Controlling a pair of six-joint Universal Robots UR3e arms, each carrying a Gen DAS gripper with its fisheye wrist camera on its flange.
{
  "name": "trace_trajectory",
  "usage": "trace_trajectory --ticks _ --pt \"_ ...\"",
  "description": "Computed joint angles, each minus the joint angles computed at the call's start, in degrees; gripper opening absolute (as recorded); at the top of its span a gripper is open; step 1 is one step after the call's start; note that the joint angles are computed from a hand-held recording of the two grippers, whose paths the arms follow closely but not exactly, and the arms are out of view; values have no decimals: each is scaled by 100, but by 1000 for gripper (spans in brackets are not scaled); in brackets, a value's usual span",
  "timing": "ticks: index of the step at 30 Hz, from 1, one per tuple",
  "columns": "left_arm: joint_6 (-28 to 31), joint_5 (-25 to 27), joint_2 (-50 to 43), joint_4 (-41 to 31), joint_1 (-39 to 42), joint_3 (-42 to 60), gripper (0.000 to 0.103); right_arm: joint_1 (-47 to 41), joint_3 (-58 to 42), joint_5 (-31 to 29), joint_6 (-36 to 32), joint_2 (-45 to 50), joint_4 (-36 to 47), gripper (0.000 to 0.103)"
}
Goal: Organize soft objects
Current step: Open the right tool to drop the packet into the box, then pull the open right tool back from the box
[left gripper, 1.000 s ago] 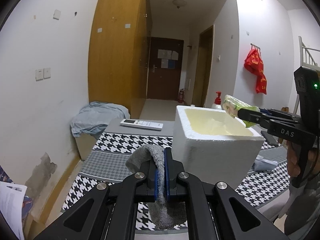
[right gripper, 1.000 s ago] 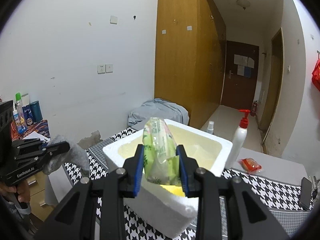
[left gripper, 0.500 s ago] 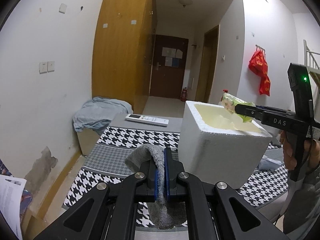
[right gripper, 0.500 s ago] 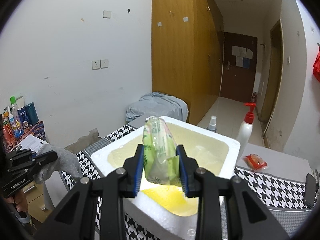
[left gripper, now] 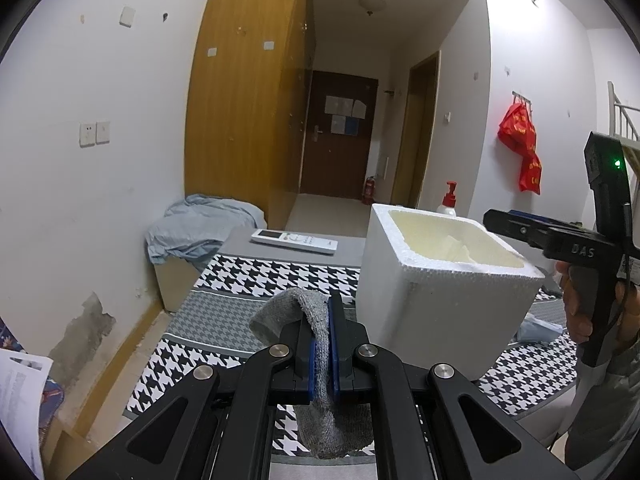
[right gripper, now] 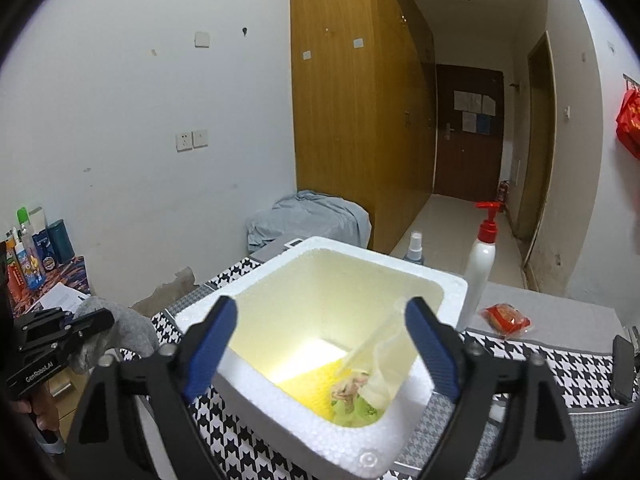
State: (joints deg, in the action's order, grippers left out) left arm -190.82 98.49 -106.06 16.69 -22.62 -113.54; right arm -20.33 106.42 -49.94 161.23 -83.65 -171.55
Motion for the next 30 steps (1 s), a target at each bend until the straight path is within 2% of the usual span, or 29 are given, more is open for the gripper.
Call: trace_trajectory --ticks 2,15,30 --pt "-9 34 9 -4 -28 -2 5 -60 100 52 128 -57 -128 103" --pt "-51 232 105 29 -174 -63 5 -280 552 105 61 -490 -185 103" --pt "-2 391 190 -143 -396 160 5 -916 1281 745 -467 -1237 28 103"
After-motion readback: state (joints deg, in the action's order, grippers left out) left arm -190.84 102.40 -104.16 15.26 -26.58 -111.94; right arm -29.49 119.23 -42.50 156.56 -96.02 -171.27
